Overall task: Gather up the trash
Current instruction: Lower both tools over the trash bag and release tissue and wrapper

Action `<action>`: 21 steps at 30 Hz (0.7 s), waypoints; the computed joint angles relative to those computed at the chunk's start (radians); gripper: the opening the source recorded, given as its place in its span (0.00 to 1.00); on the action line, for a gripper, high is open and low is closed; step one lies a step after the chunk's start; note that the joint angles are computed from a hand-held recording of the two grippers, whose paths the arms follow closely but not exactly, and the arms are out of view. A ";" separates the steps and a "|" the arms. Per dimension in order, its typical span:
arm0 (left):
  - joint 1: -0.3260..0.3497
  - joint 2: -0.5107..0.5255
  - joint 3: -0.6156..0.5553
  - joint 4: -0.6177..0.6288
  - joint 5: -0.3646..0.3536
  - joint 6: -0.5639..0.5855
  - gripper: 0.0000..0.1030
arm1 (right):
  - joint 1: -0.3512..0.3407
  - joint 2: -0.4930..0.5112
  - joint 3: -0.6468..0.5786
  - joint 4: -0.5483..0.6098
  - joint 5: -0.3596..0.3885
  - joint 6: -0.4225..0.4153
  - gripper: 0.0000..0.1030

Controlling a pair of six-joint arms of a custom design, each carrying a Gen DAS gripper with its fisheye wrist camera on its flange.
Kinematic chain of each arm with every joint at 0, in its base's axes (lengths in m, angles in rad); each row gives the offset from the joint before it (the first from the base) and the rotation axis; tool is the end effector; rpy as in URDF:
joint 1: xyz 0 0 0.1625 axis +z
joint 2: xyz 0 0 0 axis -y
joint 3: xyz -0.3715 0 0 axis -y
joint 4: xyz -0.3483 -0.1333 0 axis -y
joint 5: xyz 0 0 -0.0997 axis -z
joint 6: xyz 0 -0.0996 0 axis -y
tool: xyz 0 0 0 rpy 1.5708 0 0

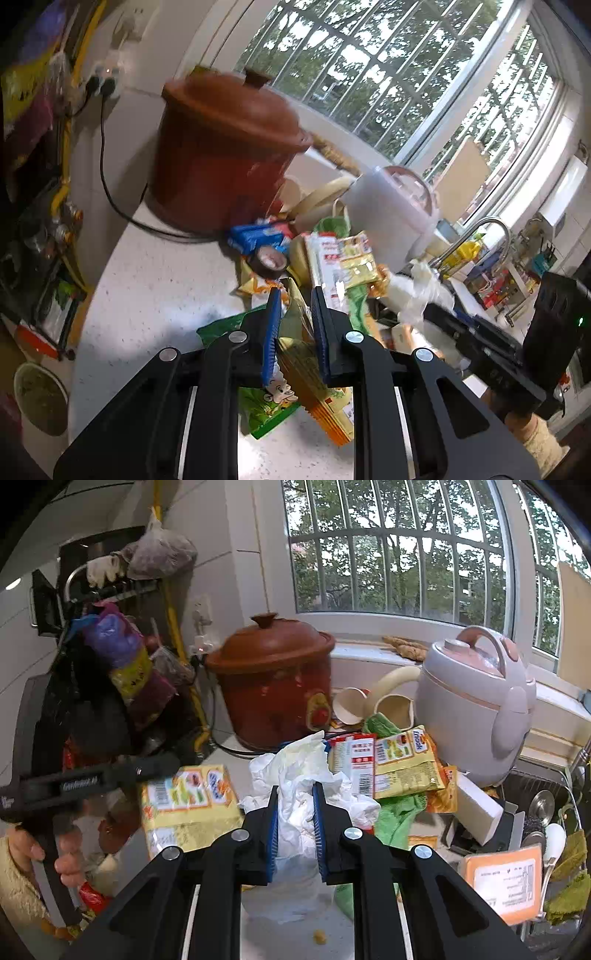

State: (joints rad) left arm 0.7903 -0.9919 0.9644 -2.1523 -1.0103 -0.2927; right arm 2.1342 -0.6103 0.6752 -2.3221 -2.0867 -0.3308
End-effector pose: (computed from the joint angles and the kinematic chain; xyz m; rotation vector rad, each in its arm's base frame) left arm -0.3471 -0.6153 0.4709 0.4216 2.7217 -1.1445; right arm 0.4899 -0.6179 0.3490 0.8837 -2.3977 0.9809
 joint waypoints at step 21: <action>-0.196 -0.501 0.705 0.296 -0.131 -0.201 0.05 | 0.079 -0.564 0.880 0.169 -0.019 0.375 0.16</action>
State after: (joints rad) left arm 0.5945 -1.4925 1.6691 -1.8562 -1.1409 -0.4933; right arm 2.2131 -1.1739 1.5555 -2.1528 -2.1053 0.0438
